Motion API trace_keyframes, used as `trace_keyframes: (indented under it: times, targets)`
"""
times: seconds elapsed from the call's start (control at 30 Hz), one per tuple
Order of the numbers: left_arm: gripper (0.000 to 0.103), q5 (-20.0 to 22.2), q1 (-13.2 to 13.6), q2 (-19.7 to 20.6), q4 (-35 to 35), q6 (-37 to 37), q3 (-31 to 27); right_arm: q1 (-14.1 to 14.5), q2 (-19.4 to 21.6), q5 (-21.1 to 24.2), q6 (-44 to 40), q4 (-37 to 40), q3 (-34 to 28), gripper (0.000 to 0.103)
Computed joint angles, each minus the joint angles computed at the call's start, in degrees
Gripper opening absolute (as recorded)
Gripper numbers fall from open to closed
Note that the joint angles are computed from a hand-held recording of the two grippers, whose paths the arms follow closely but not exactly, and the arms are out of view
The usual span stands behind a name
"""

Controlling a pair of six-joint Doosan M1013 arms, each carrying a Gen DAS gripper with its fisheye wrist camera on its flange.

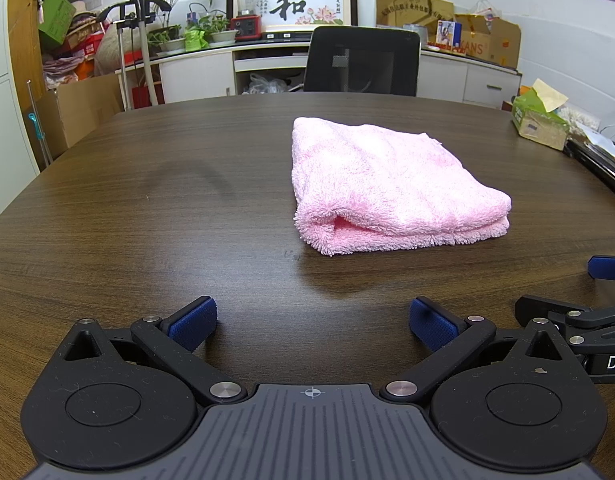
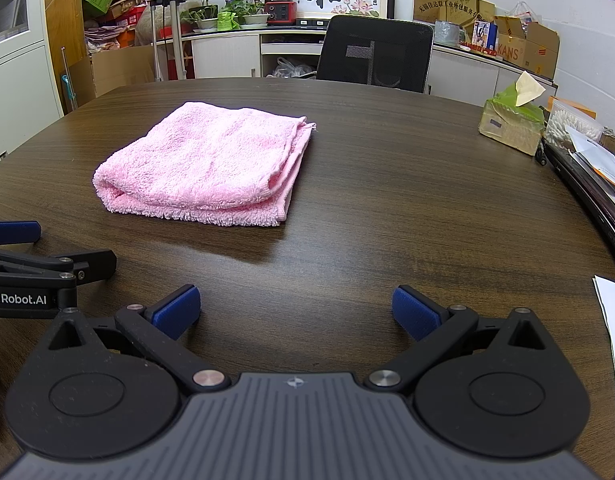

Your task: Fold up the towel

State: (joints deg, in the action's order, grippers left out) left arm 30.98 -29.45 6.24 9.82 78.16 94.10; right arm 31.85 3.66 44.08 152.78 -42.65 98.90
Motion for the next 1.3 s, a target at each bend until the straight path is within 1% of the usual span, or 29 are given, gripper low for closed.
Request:
trace_keyframes:
  times: [0.13,0.27,0.37,0.53,0.73,0.8,1.03,1.13,1.27,1.3]
  targets:
    - [0.103,0.0,0.1,0.0,-0.3,0.4,0.0,0.0,0.0,0.0,0.0,0.0,0.0,0.103]
    - [0.103,0.0,0.6,-0.1,-2.1,2.7,-0.1,0.0,0.0,0.0,0.0,0.0,0.0,0.103]
    - [0.103,-0.2,0.4,0.0,-2.0,2.5,0.0,0.0,0.0,0.0,0.0,0.0,0.0,0.103]
    - [0.103,-0.4,0.6,0.0,-3.2,4.3,0.1,0.0,0.0,0.0,0.0,0.0,0.0,0.103]
    - [0.103,-1.3,1.6,-0.1,-6.0,7.3,0.2,0.0,0.0,0.0,0.0,0.0,0.0,0.103]
    - [0.103,-2.1,2.0,-0.1,-5.6,6.8,0.3,0.0,0.0,0.0,0.0,0.0,0.0,0.103]
    - [0.103,-3.7,3.4,0.0,-0.2,0.4,0.1,0.0,0.0,0.0,0.0,0.0,0.0,0.103]
    - [0.103,-4.4,4.0,0.0,1.5,-0.6,0.1,0.0,0.0,0.0,0.0,0.0,0.0,0.103]
    - [0.103,-3.6,5.0,0.6,6.2,-5.7,-0.6,0.0,0.0,0.0,0.0,0.0,0.0,0.103]
    - [0.103,-3.1,5.4,0.9,6.3,-6.2,-1.0,0.0,0.0,0.0,0.0,0.0,0.0,0.103]
